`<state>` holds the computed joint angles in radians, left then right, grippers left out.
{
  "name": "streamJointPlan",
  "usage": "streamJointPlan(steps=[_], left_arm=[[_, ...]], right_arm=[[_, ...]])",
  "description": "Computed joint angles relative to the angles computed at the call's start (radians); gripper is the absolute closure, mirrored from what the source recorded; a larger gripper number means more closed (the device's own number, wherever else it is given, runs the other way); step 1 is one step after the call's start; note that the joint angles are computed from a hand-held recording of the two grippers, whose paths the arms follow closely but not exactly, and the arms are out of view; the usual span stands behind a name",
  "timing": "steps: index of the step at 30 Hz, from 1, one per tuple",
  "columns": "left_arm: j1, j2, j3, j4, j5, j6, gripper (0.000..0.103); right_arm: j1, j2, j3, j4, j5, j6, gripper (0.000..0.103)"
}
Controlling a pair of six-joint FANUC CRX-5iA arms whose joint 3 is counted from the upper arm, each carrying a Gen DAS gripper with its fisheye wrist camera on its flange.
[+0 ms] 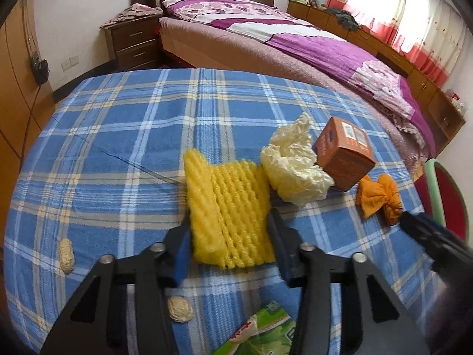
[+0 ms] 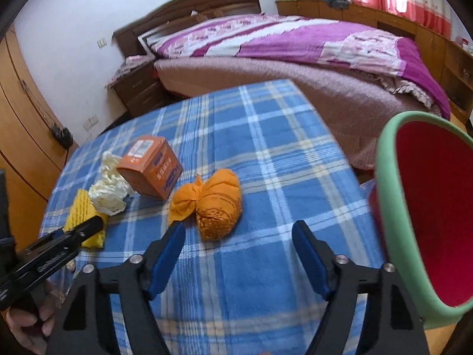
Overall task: Collect trash
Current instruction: 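Grasp the yellow foam net with the left tool while the right tool grasps the orange knotted bag, then carry the foam net and orange knotted bag over the red bucket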
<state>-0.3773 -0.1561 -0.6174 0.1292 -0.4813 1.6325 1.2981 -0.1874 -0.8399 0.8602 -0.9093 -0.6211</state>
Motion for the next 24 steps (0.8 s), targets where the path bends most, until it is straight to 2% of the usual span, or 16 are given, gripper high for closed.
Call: streamJointPlan(steps=[2, 5, 8, 11, 13, 14, 18, 24], left_arm=[[0.013, -0.010, -0.029, 0.069, 0.018, -0.055, 0.068], [0.030, -0.026, -0.072, 0.157, 0.047, -0.117, 0.072], [0.040, -0.045, -0.095, 0.194, 0.055, -0.138, 0.075], [0.055, -0.082, -0.137, 0.257, 0.073, -0.181, 0.081], [0.064, -0.107, -0.162, 0.298, 0.082, -0.204, 0.089], [0.069, -0.122, -0.178, 0.327, 0.083, -0.221, 0.089], [0.081, -0.161, -0.212, 0.378, 0.085, -0.258, 0.091], [0.085, -0.210, -0.248, 0.417, 0.085, -0.286, 0.092]], right_arm=[[-0.017, 0.022, 0.009, 0.002, 0.018, 0.011, 0.030], [-0.028, 0.056, 0.030, 0.010, 0.009, 0.027, 0.034], [-0.028, 0.077, 0.044, 0.011, -0.016, 0.036, 0.043], [-0.022, 0.099, 0.065, -0.006, -0.052, 0.063, 0.052], [-0.016, 0.108, 0.075, -0.014, -0.069, 0.077, 0.067], [-0.014, 0.110, 0.077, -0.017, -0.074, 0.081, 0.070], [-0.008, 0.114, 0.079, -0.017, -0.083, 0.082, 0.075], [0.018, 0.059, 0.036, -0.008, -0.062, -0.004, 0.078]])
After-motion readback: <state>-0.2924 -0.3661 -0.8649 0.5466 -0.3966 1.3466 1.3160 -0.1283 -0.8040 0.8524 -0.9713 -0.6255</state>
